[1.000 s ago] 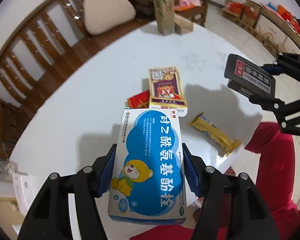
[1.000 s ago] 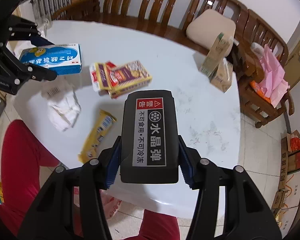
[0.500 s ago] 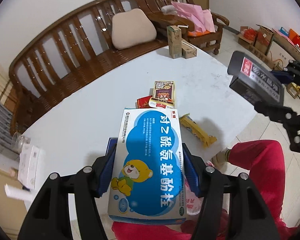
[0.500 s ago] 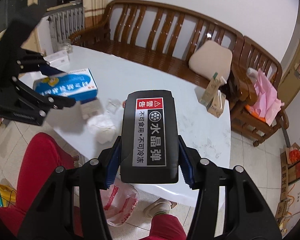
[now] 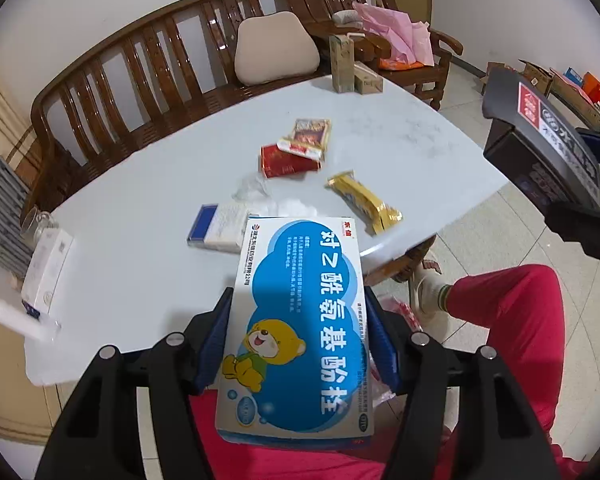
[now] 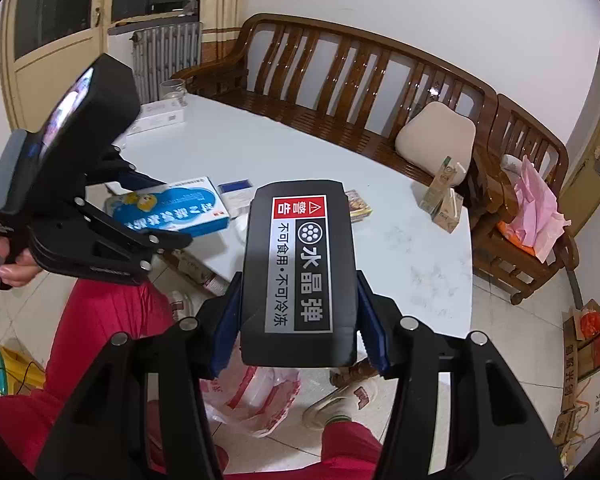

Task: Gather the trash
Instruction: 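Carry both held boxes down to the white plastic bag under the table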

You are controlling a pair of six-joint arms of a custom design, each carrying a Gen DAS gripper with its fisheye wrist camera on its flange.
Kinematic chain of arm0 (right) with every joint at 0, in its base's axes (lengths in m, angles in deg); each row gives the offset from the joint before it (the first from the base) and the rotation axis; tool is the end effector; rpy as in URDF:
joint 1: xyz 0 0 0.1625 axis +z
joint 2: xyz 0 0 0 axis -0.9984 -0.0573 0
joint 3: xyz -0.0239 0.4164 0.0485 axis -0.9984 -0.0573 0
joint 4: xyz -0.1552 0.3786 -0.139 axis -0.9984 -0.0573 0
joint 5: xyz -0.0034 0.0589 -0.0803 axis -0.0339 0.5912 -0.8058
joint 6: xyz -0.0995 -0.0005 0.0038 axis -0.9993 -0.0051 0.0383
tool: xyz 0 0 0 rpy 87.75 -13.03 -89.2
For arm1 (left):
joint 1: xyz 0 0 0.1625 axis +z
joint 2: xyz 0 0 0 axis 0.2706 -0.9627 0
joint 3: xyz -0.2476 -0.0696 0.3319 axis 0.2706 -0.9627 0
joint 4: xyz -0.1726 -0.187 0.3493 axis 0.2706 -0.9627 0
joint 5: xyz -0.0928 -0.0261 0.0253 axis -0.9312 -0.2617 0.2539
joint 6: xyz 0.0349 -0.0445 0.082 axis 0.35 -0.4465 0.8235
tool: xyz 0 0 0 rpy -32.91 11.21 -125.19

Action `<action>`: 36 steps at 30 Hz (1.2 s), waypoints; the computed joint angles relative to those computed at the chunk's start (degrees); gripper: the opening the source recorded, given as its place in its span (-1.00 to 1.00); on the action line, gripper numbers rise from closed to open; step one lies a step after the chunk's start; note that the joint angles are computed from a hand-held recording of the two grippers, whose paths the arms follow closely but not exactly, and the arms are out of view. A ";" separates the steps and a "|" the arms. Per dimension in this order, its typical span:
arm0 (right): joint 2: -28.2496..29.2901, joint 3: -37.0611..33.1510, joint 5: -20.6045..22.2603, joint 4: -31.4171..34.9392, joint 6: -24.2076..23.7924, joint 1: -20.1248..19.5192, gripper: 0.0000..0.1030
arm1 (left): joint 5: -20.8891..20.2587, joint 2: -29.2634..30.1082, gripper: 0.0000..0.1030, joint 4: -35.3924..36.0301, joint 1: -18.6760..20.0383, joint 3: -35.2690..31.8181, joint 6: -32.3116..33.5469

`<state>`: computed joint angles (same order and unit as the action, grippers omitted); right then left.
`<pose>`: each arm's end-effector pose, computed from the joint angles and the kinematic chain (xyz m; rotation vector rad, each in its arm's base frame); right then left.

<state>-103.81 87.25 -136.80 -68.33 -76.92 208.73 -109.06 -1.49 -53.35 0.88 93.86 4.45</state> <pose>0.2603 -0.2933 0.5224 0.9348 -2.1469 0.6846 -0.5646 -0.3730 0.1587 0.8832 2.2255 -0.4220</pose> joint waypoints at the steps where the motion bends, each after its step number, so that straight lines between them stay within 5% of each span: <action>1: -0.56 0.61 -0.04 0.62 0.56 0.43 0.01 | -0.13 -0.22 0.16 -0.36 -0.31 0.79 -0.36; 11: -4.21 4.76 -0.07 4.51 4.35 2.03 0.01 | -3.91 -1.37 0.16 -3.50 -1.41 5.32 -2.05; 23: -8.55 11.93 -1.08 4.37 4.98 -1.56 0.01 | -10.31 -0.81 0.16 -9.75 0.07 11.98 -3.96; 36: -11.98 21.27 0.57 -4.23 -1.82 -13.86 0.01 | -18.83 3.68 0.16 -17.94 5.99 15.91 -6.49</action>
<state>-115.79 108.52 -136.23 -72.57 -78.74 194.86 -127.89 2.18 -71.29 6.87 109.77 -2.05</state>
